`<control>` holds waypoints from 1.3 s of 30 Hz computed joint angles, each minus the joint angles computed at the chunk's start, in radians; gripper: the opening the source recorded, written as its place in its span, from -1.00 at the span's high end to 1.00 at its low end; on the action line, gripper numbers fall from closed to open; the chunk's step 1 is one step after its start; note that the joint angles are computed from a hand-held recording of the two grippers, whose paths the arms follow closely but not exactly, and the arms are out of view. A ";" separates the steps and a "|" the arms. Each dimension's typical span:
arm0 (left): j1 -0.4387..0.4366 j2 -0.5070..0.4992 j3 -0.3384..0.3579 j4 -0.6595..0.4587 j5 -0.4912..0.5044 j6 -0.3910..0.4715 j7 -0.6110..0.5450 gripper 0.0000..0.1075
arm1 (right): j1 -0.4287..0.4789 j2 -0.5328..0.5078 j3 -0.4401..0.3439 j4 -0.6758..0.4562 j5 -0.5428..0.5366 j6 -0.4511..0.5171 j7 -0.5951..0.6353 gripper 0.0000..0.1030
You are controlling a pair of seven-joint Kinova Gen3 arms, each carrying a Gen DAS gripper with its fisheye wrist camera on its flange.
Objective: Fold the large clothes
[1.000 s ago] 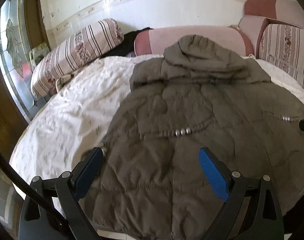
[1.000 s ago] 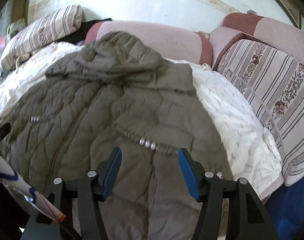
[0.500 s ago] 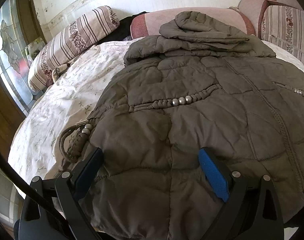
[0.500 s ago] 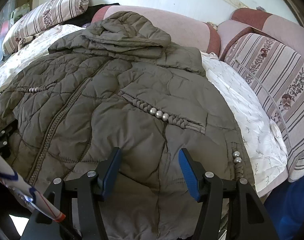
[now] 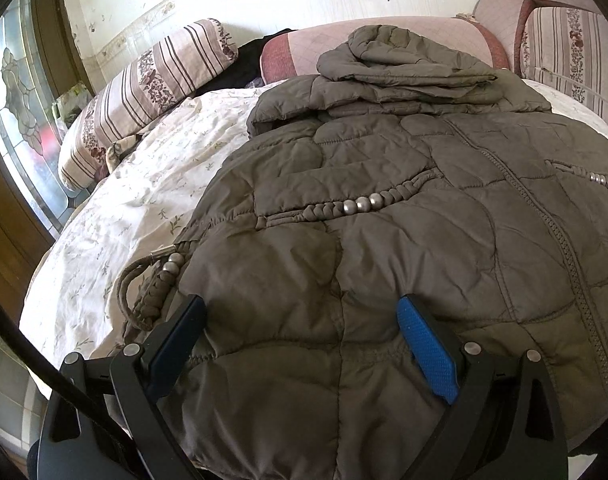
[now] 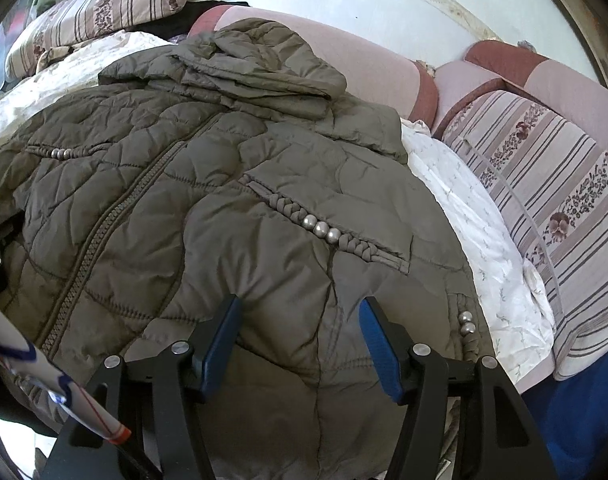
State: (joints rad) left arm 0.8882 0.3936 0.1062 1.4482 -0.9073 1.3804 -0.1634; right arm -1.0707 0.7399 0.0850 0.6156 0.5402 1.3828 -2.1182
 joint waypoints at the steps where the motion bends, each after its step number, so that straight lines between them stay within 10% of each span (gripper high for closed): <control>1: 0.000 0.001 0.000 -0.002 -0.001 0.001 -0.002 -0.79 | -0.001 0.001 0.001 0.001 0.002 0.000 0.000 -0.29; 32: 0.037 0.031 -0.009 -0.014 -0.047 0.052 0.010 -0.79 | -0.039 -0.074 -0.013 0.183 0.115 -0.095 -0.070 -0.41; 39: -0.001 -0.115 0.012 0.062 -0.033 -0.009 0.060 -0.79 | 0.029 -0.207 -0.023 0.339 0.116 -0.208 -0.253 -0.42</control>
State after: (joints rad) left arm 0.8872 0.2784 0.1181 1.5100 -0.9406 1.3712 -0.1032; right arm -1.0415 0.5332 0.0624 0.9549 0.6567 1.1750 -2.3707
